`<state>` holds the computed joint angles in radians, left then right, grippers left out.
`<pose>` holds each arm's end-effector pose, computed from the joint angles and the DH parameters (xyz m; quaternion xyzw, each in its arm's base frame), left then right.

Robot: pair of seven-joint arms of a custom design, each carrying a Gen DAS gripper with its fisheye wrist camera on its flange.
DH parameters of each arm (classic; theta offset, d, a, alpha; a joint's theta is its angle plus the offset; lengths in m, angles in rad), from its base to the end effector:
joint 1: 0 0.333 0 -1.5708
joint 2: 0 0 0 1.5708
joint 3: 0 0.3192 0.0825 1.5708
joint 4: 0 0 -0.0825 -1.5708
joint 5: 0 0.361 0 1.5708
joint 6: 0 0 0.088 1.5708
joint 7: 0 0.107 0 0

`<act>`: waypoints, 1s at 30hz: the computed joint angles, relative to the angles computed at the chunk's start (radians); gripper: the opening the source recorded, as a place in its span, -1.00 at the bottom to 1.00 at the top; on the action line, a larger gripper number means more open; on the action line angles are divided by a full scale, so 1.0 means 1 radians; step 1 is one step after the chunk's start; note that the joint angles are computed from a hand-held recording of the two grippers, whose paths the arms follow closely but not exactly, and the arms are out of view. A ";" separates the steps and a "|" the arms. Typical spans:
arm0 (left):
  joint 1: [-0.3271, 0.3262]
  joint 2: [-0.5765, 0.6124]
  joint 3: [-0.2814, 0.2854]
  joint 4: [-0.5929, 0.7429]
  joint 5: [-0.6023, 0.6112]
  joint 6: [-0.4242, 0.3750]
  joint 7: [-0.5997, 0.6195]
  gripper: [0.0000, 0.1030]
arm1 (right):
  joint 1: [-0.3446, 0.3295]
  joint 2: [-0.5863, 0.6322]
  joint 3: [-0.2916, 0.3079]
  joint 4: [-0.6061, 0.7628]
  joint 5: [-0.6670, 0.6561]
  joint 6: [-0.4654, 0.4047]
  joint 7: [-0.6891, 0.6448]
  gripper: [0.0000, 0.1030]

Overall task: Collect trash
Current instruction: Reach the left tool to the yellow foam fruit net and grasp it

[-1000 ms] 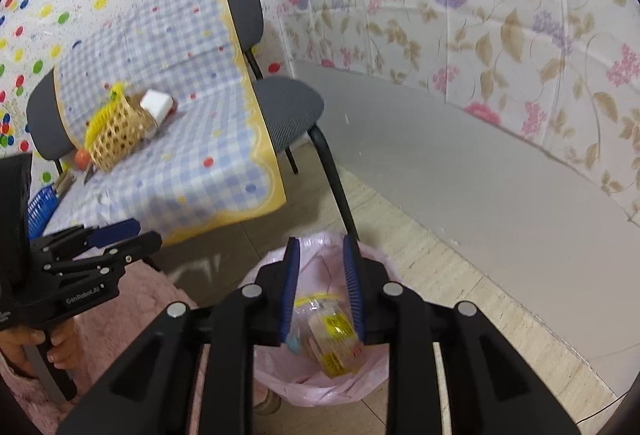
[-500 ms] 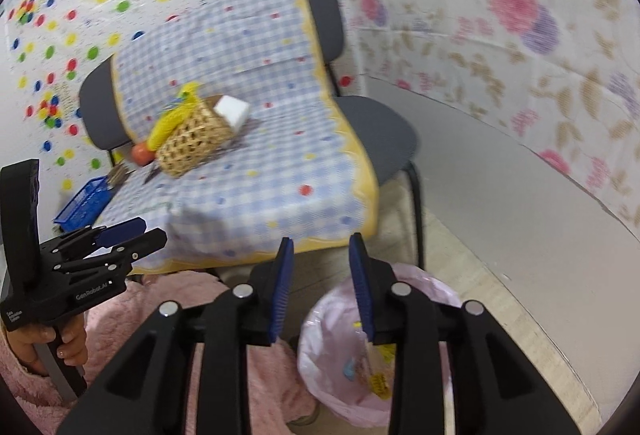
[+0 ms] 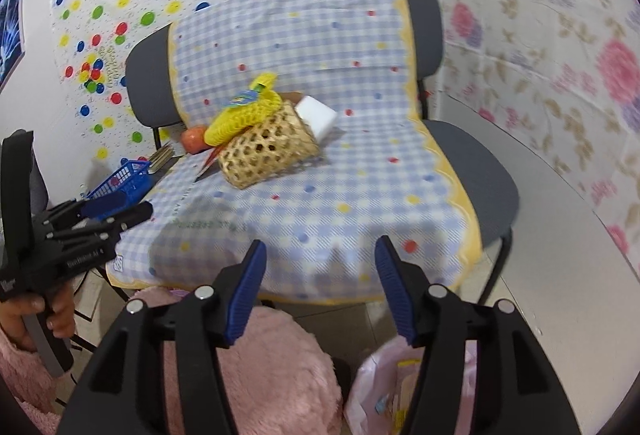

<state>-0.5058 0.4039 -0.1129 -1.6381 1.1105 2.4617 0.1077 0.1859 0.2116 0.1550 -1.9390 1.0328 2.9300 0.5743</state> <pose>0.5628 -0.3884 0.4428 -0.6714 0.6014 -0.2767 0.3332 0.6001 0.1484 0.4585 -0.7451 0.5037 -0.1626 0.4059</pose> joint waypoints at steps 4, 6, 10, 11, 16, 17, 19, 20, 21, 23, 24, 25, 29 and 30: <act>0.018 -0.039 0.014 -0.017 0.016 -0.044 -0.010 0.24 | 0.022 0.052 -0.006 0.080 -0.090 -0.005 0.062 0.21; 0.028 -0.046 0.012 -0.010 0.021 -0.072 0.007 0.24 | 0.027 0.080 -0.004 0.121 -0.138 -0.010 0.094 0.22; 0.058 -0.058 0.007 0.005 0.013 -0.096 0.046 0.40 | 0.043 0.152 -0.002 0.231 -0.258 -0.032 0.166 0.23; 0.065 -0.059 0.007 0.009 0.013 -0.095 0.051 0.40 | 0.047 0.172 -0.001 0.262 -0.288 -0.039 0.182 0.23; 0.101 -0.021 0.018 0.056 0.003 -0.062 0.085 0.41 | 0.076 0.284 -0.001 0.433 -0.431 -0.085 0.264 0.32; 0.112 -0.007 0.019 0.066 -0.015 -0.045 0.098 0.41 | 0.082 0.304 -0.003 0.462 -0.457 -0.094 0.282 0.32; 0.119 0.025 0.024 0.092 -0.045 -0.027 0.120 0.41 | 0.098 0.363 -0.009 0.553 -0.512 -0.129 0.320 0.32; 0.117 0.033 0.032 0.093 -0.043 -0.014 0.118 0.41 | 0.106 0.382 -0.014 0.582 -0.535 -0.138 0.340 0.32; 0.117 0.053 0.038 0.108 -0.046 -0.001 0.126 0.41 | 0.114 0.407 -0.021 0.620 -0.557 -0.148 0.365 0.32; 0.118 0.100 0.047 0.150 -0.056 0.037 0.162 0.42 | 0.104 0.436 -0.006 0.668 -0.567 -0.162 0.388 0.32; 0.116 0.121 0.052 0.172 -0.067 0.045 0.183 0.42 | 0.102 0.451 -0.005 0.691 -0.572 -0.169 0.402 0.32; 0.115 0.152 0.054 0.207 -0.087 0.050 0.217 0.42 | 0.099 0.456 -0.004 0.697 -0.577 -0.167 0.411 0.32; 0.094 0.259 0.084 0.343 -0.143 0.072 0.314 0.42 | 0.089 0.487 -0.011 0.742 -0.597 -0.174 0.456 0.33; 0.089 0.288 0.091 0.384 -0.156 0.083 0.340 0.42 | 0.084 0.491 -0.011 0.747 -0.599 -0.173 0.465 0.33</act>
